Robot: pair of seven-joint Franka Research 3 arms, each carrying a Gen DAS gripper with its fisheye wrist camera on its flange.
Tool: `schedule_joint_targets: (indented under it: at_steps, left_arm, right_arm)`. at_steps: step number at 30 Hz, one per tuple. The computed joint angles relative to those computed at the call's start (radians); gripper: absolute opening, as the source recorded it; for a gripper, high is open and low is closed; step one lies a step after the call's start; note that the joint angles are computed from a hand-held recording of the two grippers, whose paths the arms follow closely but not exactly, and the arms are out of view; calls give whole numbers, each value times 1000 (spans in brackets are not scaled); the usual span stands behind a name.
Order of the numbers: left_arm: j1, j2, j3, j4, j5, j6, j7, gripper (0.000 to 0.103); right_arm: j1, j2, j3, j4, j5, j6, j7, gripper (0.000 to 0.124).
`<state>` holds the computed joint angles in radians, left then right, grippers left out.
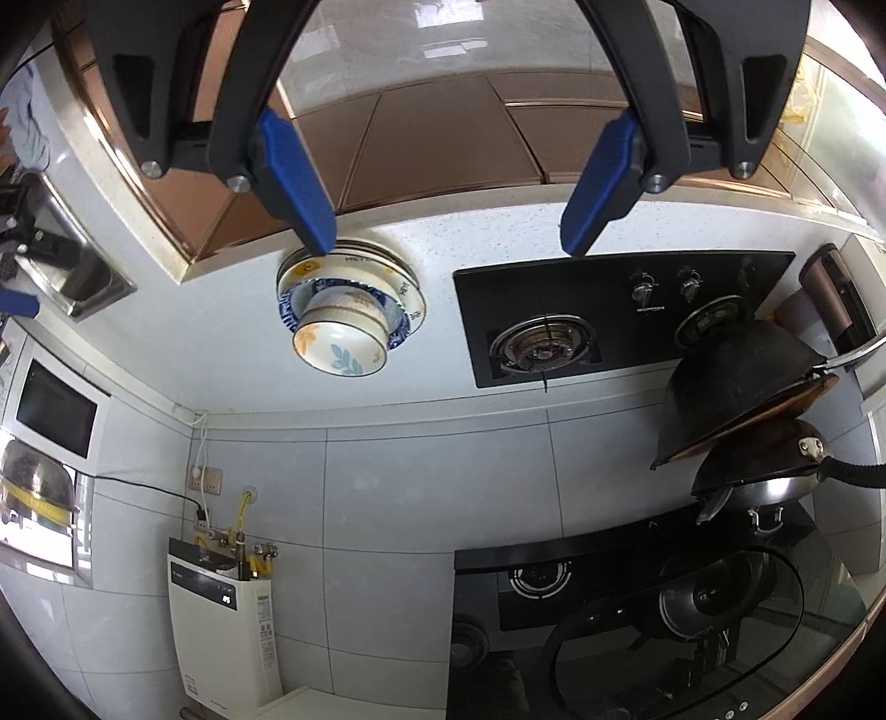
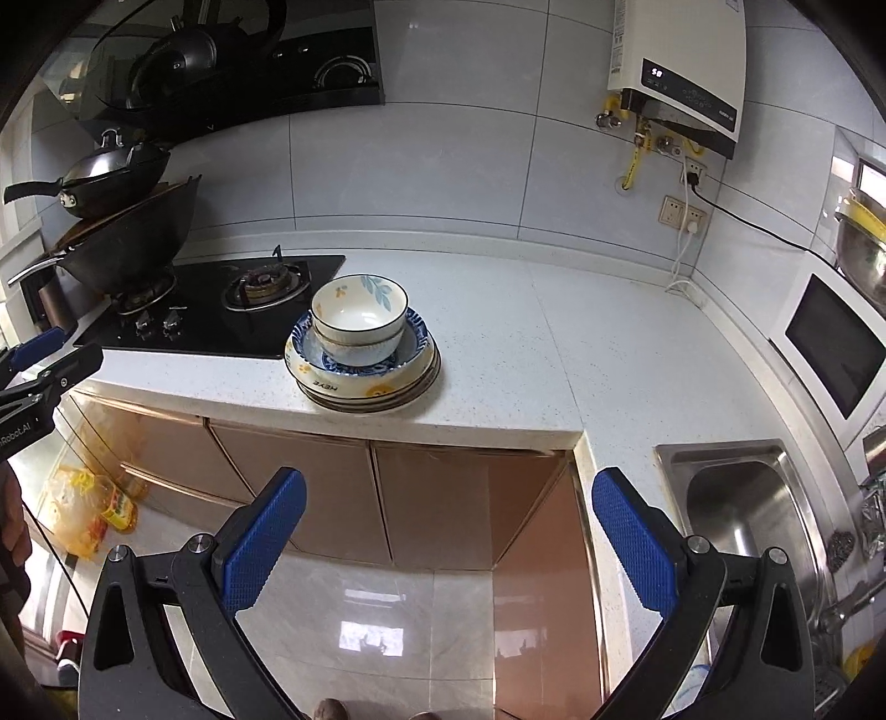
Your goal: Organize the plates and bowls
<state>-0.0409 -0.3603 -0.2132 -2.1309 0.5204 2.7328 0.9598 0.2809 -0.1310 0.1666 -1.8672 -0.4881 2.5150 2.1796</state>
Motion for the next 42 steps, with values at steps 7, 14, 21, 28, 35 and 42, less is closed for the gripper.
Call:
schedule_joint_targets:
  at_steps: [7,14,21,28,35,42]
  left_arm:
    - [23,-18,-34,3,53,-70,-59,83]
    - [-13,6,-60,39,82,-161,-101,83]
    - [-26,10,-91,67,157,-243,-192,83]
    - [-48,1,-103,81,206,-335,-264,83]
    - [-77,-1,-95,80,198,-350,-302,83]
    - [-88,4,-87,84,179,-330,-314,83]
  right_arm:
    - [-16,-27,-19,-39,56,53,-57,102]
    - [-26,-61,-47,-120,227,192,-208,102]
    - [-42,-49,-48,-139,358,328,-335,102]
    - [-8,-12,-68,-124,525,361,-521,102]
    - [9,-9,-83,-124,654,358,-662,102]
    - [-4,-17,-77,-128,669,352,-692,102]
